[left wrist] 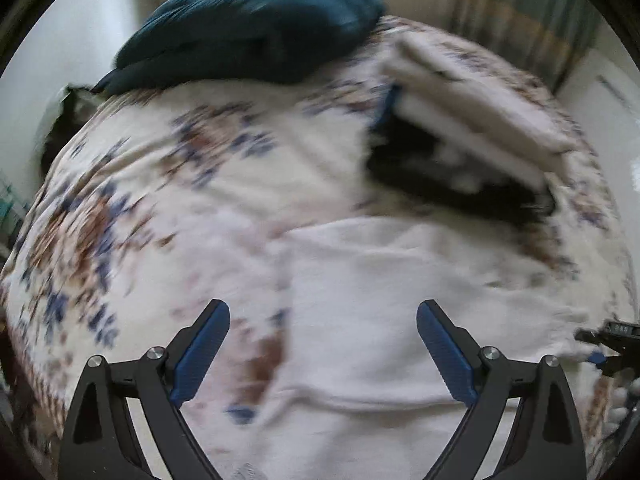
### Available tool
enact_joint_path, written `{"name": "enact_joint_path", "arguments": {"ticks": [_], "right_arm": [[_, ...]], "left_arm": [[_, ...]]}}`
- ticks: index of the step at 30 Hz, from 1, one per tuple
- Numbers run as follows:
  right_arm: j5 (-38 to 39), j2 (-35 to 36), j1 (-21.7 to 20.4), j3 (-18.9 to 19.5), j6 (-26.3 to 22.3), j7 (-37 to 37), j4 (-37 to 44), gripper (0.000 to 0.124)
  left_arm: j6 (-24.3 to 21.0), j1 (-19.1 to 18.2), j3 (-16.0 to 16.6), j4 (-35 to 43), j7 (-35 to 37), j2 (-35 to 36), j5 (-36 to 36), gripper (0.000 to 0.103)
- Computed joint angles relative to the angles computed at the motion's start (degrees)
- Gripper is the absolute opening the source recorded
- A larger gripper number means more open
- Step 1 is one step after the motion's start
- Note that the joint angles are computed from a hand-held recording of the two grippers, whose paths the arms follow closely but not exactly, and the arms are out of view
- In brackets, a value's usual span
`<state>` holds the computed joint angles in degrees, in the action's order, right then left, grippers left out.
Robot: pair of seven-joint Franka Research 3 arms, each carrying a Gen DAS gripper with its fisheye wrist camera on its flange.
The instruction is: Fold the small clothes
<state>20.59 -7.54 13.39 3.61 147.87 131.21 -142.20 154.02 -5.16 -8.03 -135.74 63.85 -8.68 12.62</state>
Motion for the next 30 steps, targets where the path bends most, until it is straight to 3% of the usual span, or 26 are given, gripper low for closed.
{"name": "enact_joint_path", "arguments": {"ticks": [1,4,10,12,14,16,18,20,22,23,25,27,30], "right_arm": [[-1.37,0.85,-0.17,0.22,-1.21,0.97,1.08,0.007],[-11.97,-2.00,-0.89,2.46,-1.79,8.71,1.16,0.007],[-20.02,-8.83,-2.51,4.23,-9.80,15.09,-0.18,0.007],[-19.93,-8.26,-2.93,3.23,-11.99,14.46,-0.51,0.007],[-13.02,-5.41,-1.60,0.03,-13.57,7.32,-0.03,0.008],[-9.62,-1.95,-1.55,-1.15,-17.51,2.54,2.02,0.017],[-13.43,-1.45,-2.19,-0.26,-20.43,4.06,3.48,0.042],[-19.26,-4.46,-2.74,1.39,-19.50,9.71,2.54,0.045],[-22.94,-8.13,-2.88,2.95,-14.87,13.35,0.21,0.051],[-22.95,-8.98,-2.44,3.24,-11.21,12.82,-1.07,0.059],[-17.30,-6.06,0.09,1.80,-7.39,5.69,-1.24,0.063],[-10.06,0.17,1.68,0.28,-9.88,-0.83,0.66,0.063],[-9.01,2.47,1.02,0.18,-10.32,-0.36,1.04,0.064]], "left_arm": [[-0.55,0.64,0.55,-0.55,-0.56,-0.18,-0.18,0.096],[-0.64,1.71,0.74,-0.36,-3.36,1.40,0.04,0.096],[0.50,1.30,0.97,4.17,0.79,7.30,-5.72,0.096],[0.37,1.05,0.23,7.56,1.91,11.18,-5.53,0.096],[-0.76,0.84,-0.30,11.07,3.01,15.22,-4.31,0.096],[-2.91,0.21,-0.24,14.83,2.67,19.43,-0.90,0.096],[-4.15,0.01,-0.16,16.84,2.31,21.35,0.83,0.095],[-1.11,2.13,-2.29,15.65,7.25,19.96,-4.79,0.095],[0.82,2.56,-3.24,14.14,11.23,18.28,-7.53,0.095],[-0.33,2.04,-3.20,14.16,12.14,18.16,-6.93,0.096],[-3.10,1.51,-2.84,15.04,12.60,19.64,-7.10,0.096],[-6.73,1.67,-2.33,16.78,12.15,23.08,-7.87,0.096],[-9.46,4.67,-3.38,18.49,15.29,26.33,-14.23,0.097]]}}
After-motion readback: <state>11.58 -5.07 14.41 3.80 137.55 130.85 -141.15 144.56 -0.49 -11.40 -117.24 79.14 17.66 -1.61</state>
